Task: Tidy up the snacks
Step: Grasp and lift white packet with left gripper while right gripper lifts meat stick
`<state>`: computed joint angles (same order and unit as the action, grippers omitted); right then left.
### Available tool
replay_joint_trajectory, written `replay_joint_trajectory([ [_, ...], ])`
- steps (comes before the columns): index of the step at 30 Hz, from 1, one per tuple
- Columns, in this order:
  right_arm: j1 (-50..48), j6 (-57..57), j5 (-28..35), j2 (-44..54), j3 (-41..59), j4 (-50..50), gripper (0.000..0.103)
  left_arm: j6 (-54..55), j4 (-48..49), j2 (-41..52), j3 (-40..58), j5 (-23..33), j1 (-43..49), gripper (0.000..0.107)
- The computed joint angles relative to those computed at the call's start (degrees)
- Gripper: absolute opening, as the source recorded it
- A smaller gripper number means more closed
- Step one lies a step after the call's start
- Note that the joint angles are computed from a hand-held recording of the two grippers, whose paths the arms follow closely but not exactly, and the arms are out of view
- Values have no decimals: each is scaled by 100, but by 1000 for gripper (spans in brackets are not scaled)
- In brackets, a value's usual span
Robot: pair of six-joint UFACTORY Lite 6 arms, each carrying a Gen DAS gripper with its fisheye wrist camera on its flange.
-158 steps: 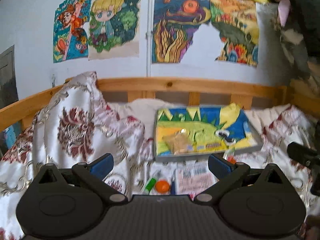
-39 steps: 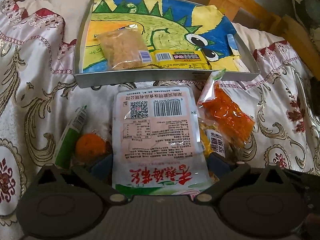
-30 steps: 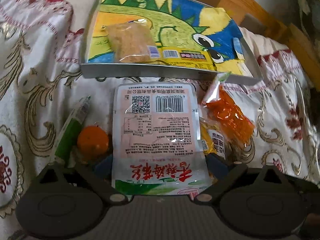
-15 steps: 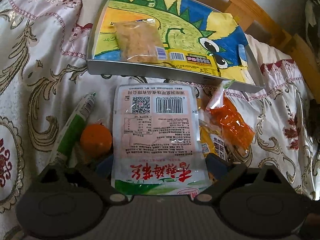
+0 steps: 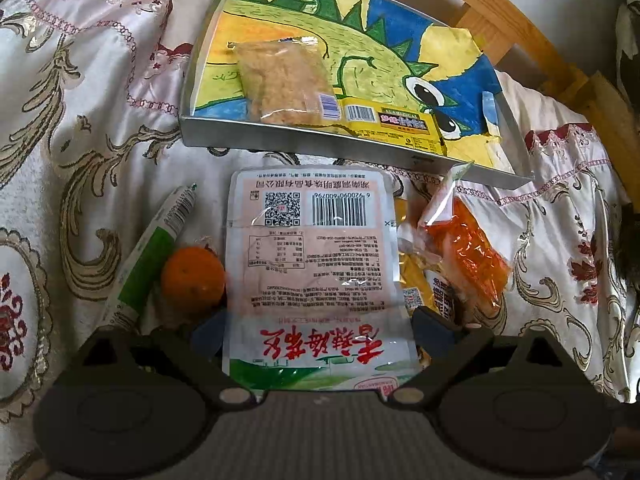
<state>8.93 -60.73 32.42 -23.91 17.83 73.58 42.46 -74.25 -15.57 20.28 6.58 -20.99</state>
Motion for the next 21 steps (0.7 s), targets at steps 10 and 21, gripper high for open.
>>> replay_joint_trajectory([
  [10, 43, 304, -244, -447, -67, -265, 29, 392, -475, -231, -98, 395, 401, 98],
  [21, 149, 196, -475, -1047, -196, -247, 26, -2198, 1949, -1158, -242, 86, 92, 98],
])
